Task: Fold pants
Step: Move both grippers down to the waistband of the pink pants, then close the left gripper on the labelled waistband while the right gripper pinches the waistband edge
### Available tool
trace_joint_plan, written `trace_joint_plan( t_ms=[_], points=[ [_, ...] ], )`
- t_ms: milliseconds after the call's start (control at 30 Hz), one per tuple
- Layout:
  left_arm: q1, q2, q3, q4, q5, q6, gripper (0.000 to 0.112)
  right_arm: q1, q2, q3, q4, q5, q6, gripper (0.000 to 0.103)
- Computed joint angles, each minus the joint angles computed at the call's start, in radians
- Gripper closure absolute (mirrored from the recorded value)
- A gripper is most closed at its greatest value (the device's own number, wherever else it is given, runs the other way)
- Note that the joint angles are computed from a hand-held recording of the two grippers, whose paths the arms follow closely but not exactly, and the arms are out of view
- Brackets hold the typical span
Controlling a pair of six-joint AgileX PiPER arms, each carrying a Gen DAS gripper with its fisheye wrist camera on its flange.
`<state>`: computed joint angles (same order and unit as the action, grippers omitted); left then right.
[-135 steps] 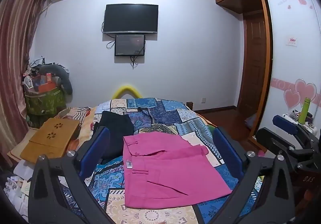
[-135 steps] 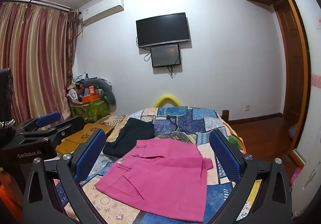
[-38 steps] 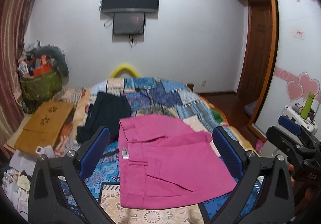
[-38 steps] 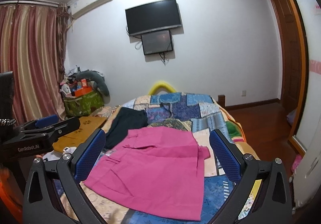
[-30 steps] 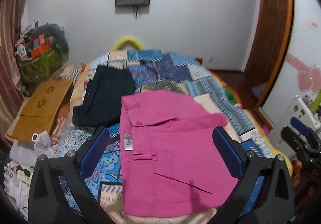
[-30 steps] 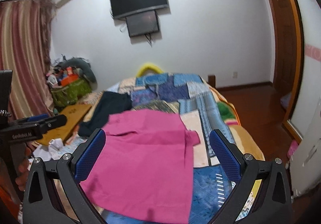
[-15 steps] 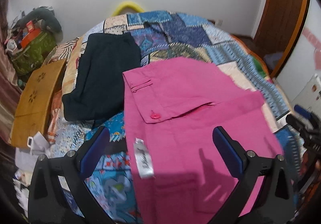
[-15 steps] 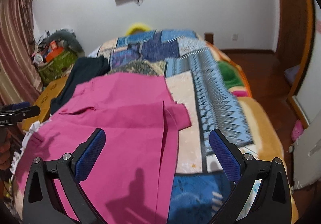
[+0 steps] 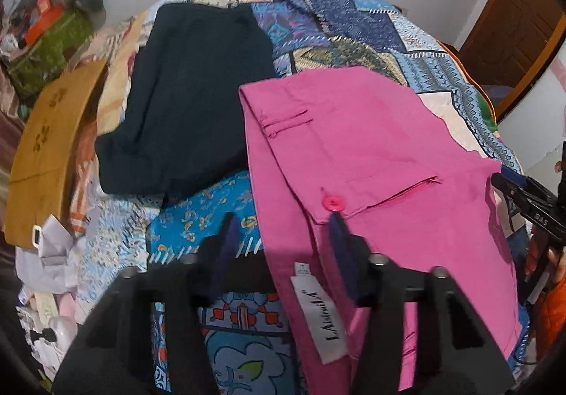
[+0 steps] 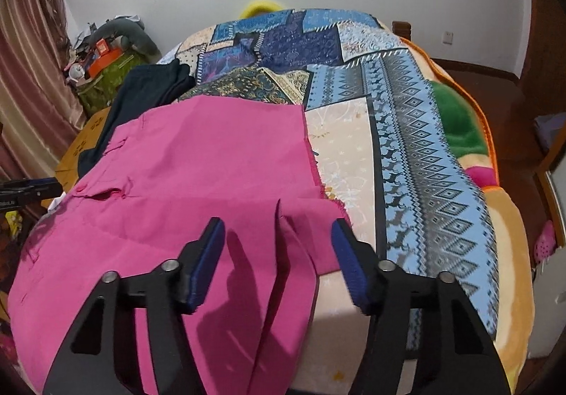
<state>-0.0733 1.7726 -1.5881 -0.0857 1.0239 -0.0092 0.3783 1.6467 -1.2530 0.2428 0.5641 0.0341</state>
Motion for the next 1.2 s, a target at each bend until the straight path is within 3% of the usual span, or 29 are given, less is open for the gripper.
trace_joint_plan(
  t_ms=[100, 233, 400, 533, 667, 767, 967, 1200],
  points=[
    [0.032, 0.015, -0.01, -0.085, 0.029, 0.04, 0.083, -0.02, 0.019, -0.014, 0.074, 0.016, -0.071, 0.058],
    [-0.004, -0.023, 0.025, -0.055, -0.014, 0.049, 0.083, -0.024, 0.026, -0.021, 0.099, 0.025, -0.108, 0.064],
    [-0.021, 0.027, -0.021, -0.085, 0.066, 0.07, 0.083, -0.018, 0.058, -0.068, 0.075, 0.07, -0.099, 0.065],
    [0.019, 0.072, -0.037, -0.157, 0.082, 0.077, 0.083, -0.022, 0.074, -0.081, 0.094, 0.075, -0.115, 0.066],
    [0.061, 0.093, -0.049, -0.263, 0.114, 0.111, 0.088, -0.029, 0.084, -0.087, 0.12, 0.077, -0.137, 0.083],
    [0.067, 0.093, -0.054, -0.298, 0.139, 0.153, 0.105, -0.021, 0.082, -0.083, 0.115, 0.07, -0.139, 0.094],
    [0.03, 0.042, -0.011, -0.202, 0.078, 0.141, 0.109, 0.014, 0.062, -0.061, 0.002, 0.029, -0.085, 0.099],
    [-0.008, 0.007, 0.056, -0.095, -0.01, 0.076, 0.108, 0.028, 0.12, -0.115, -0.061, 0.086, -0.028, 0.1]
  ],
)
